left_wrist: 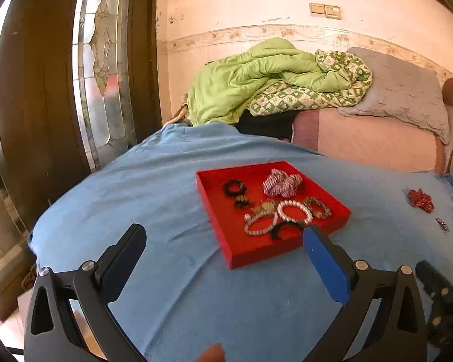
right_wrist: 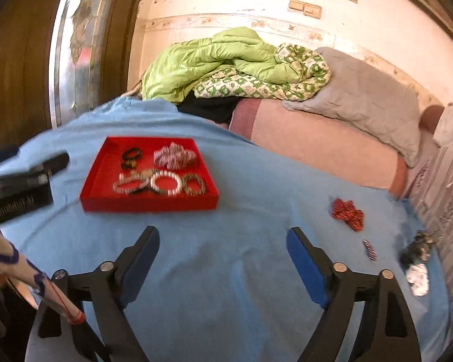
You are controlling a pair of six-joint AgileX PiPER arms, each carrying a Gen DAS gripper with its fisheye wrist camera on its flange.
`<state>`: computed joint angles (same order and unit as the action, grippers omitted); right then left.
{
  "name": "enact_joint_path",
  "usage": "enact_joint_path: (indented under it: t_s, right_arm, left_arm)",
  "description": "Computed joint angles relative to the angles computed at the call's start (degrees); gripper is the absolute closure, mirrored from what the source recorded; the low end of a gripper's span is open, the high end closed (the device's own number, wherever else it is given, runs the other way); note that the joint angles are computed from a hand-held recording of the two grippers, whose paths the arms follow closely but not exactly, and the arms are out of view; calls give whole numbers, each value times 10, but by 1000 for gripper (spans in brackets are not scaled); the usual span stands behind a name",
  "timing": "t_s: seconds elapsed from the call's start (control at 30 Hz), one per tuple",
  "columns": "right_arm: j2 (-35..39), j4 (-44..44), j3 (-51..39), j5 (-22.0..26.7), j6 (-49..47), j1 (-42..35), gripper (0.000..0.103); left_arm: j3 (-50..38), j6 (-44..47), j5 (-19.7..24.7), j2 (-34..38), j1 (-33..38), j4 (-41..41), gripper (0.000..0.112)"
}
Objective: Organize jewelry
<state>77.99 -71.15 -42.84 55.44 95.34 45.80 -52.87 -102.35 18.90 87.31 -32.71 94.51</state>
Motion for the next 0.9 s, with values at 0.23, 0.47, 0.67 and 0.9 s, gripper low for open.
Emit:
enact_joint_path:
  t_s: [0.23,0.47,0.67,0.9]
  right_arm:
    - [-1,26,28,25,8,41,12]
    - [11,26,28,42,23,67,12]
    - [15,24,29,33,27,65,11]
    - [9,21,35,8,30,51,11]
  left_arm:
    - [51,-23,88,-24,-46,-8,9]
    - [30,-19,130,6,-48,-27,9]
    - [14,21,107,17,-34,-76,9]
    - [4,39,112,30,-44,-82,9]
